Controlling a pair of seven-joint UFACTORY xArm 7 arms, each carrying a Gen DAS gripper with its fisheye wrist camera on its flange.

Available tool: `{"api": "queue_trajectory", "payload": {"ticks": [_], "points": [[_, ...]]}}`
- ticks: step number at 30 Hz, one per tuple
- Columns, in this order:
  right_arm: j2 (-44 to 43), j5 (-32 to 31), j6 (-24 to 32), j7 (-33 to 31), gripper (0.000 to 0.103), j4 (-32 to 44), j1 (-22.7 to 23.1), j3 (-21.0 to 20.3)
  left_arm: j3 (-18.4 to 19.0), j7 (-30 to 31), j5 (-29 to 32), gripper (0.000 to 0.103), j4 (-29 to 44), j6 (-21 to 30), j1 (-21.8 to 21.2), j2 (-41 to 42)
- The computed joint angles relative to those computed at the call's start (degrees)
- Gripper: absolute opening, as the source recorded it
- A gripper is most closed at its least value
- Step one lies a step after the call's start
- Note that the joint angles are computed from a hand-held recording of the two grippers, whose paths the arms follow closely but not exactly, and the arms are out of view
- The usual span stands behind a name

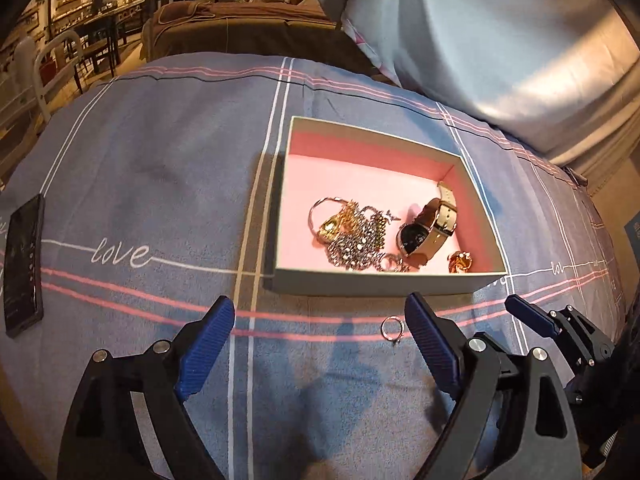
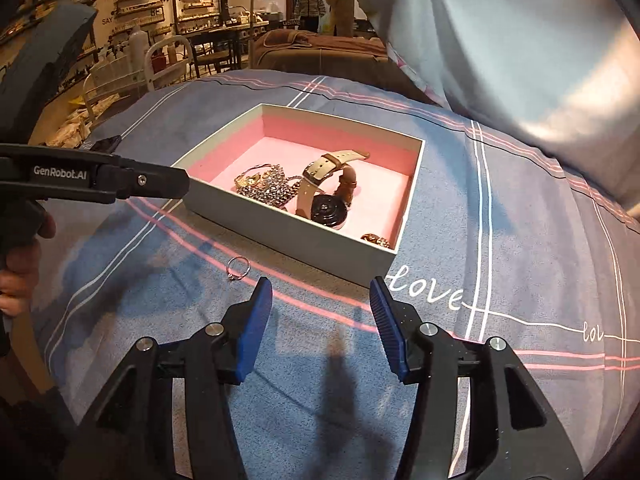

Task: Organize jewelry
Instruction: 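Open both tools to drop the chain in the box, then grasp the silver ring on the cover with the right tool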

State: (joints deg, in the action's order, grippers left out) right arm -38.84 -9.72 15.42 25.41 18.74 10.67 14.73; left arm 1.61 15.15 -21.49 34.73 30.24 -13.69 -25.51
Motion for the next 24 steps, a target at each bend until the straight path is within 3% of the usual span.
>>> {"api": "queue_trajectory", "payload": {"ticks": [2, 5, 7, 8, 10, 19, 21, 23, 24], "points": [[4.4, 3.6, 1.2, -4.2, 0.051, 1.4, 5.8, -4.7, 0.3, -0.4, 0.9, 0.085, -2.2, 0.9, 1.1, -1.3], [12.5, 1.7, -2.0, -5.0, 0.051, 4.6, 4.2, -2.2, 0.8, -0.5, 1.5, 0.085, -4.2, 1.6, 2.0, -2.3], [16.5, -1.6, -6.4, -2.4, 0.051, 6.6, -0.2, 1.6, 0.7, -0.7, 2.2, 0.085, -5.0, 1.7, 2.4, -2.7], [18.2, -3.0, -6.7, -1.2, 0.045, 7.9, -1.8, 3.0, 0.7, -0.6, 2.4, 0.085, -5.1, 1.8, 2.4, -3.0], [20.3, -4.3, -6.7, -0.6, 0.022, 9.7, -1.9, 3.1, 0.8, -0.2, 2.2, 0.085, -5.3, 1.8, 2.0, -3.5], [14.1, -3.7, -3.3, 1.3, 0.02, 7.0, 2.6, 1.4, 0.1, 0.6, 2.0, 0.083, -4.7, 0.1, -0.1, -3.0], [12.5, -3.0, -2.0, 1.0, 0.02, 6.5, 3.2, 1.0, 0.0, 1.5, 1.4, 0.071, -3.9, -1.0, -1.3, -2.3], [11.4, -2.3, -1.7, 0.5, 0.02, 6.0, 3.6, 0.3, -0.6, 1.8, 1.8, 0.025, -2.8, -1.0, -2.0, -1.1], [11.0, -2.2, -1.7, 0.7, 0.02, 5.8, 3.4, 0.4, -0.8, 1.8, 1.6, 0.015, -2.3, -1.1, -2.3, -0.6]]}}
